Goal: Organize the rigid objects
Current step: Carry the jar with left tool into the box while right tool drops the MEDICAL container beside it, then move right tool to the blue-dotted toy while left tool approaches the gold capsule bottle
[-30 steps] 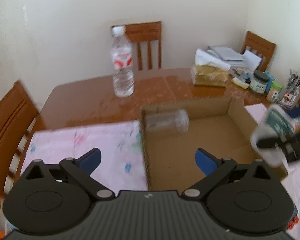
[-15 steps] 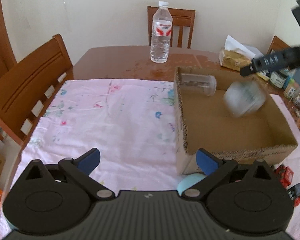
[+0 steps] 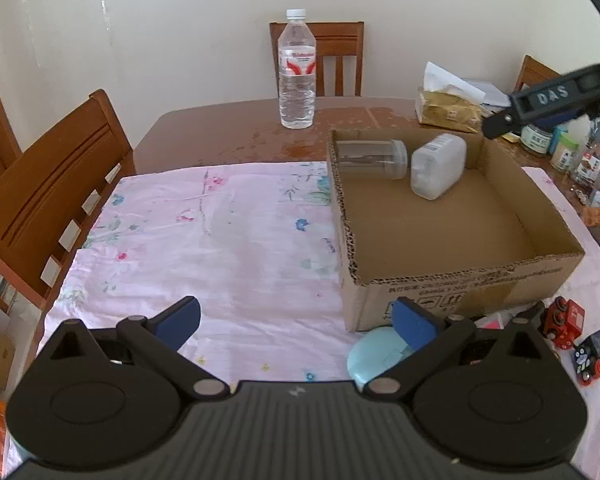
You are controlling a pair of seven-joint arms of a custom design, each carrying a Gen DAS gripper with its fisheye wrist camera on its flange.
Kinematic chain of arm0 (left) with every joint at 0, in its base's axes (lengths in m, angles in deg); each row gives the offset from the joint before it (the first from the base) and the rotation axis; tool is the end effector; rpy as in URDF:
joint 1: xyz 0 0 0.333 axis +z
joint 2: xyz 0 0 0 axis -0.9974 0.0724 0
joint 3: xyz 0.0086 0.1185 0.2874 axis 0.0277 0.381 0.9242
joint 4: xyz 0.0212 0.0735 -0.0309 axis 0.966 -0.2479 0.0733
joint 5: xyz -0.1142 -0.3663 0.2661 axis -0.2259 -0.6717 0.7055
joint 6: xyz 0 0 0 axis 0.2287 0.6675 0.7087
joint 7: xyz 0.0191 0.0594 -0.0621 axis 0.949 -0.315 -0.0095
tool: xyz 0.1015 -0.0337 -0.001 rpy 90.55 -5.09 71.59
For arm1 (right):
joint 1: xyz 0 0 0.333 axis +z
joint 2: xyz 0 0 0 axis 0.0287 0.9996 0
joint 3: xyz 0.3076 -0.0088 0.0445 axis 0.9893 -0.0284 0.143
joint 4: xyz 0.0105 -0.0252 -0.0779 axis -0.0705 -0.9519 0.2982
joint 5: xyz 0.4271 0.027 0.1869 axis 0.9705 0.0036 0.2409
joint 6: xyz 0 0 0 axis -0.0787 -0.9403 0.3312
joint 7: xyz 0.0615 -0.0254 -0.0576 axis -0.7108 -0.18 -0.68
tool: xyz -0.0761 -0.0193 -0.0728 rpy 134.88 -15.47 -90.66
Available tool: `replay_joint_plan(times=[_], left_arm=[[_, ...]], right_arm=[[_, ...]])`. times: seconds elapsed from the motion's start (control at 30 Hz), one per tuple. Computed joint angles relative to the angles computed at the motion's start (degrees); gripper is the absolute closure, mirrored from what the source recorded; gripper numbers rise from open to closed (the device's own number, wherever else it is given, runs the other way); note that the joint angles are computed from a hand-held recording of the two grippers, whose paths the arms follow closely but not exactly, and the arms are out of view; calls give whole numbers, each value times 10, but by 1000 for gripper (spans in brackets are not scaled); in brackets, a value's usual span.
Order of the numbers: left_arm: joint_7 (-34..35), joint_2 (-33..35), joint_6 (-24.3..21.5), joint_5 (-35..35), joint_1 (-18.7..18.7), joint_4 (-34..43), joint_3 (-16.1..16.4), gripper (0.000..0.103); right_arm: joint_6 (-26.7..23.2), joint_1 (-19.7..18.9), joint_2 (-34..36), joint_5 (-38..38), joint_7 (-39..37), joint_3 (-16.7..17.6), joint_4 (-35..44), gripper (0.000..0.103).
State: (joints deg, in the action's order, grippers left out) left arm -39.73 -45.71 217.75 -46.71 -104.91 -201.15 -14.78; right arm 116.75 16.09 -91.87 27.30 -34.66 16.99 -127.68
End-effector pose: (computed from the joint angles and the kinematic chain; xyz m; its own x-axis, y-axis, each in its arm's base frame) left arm 0.3867 -0.3708 0.4761 0.2793 -0.9593 -0.0406 -0.7037 -0.1758 -0.6884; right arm 0.6021 0.1410 0.5257 0.5908 -0.8062 0.0304 -0.5988 -0.4635 -0.6531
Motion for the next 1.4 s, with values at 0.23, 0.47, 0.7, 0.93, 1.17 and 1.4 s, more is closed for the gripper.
replay_joint_plan(times=[0.23, 0.47, 0.7, 0.93, 1.17, 1.4], left_arm=[[24, -10, 31, -19, -9, -16, 7, 1], [50, -17, 70, -42, -15, -37, 7, 1], [66, -19, 81, -56, -15, -44, 0, 1], [74, -32, 89, -67, -18, -55, -2, 1], [92, -34, 98, -81, -21, -62, -1, 1], [112, -41, 115, -93, -25, -75, 1, 1]], right_arm=[[19, -12, -76, -25, 39, -9, -83, 0], [23, -39, -148, -84, 129, -17, -163, 0], [-16, -88, -155, -172, 230, -7, -208, 0], [-58, -90, -173, -213, 269, -6, -247, 0], [-46, -107, -194, -269, 322, 8, -283, 0], [-46, -122, -222, -280, 361, -2, -309, 0]])
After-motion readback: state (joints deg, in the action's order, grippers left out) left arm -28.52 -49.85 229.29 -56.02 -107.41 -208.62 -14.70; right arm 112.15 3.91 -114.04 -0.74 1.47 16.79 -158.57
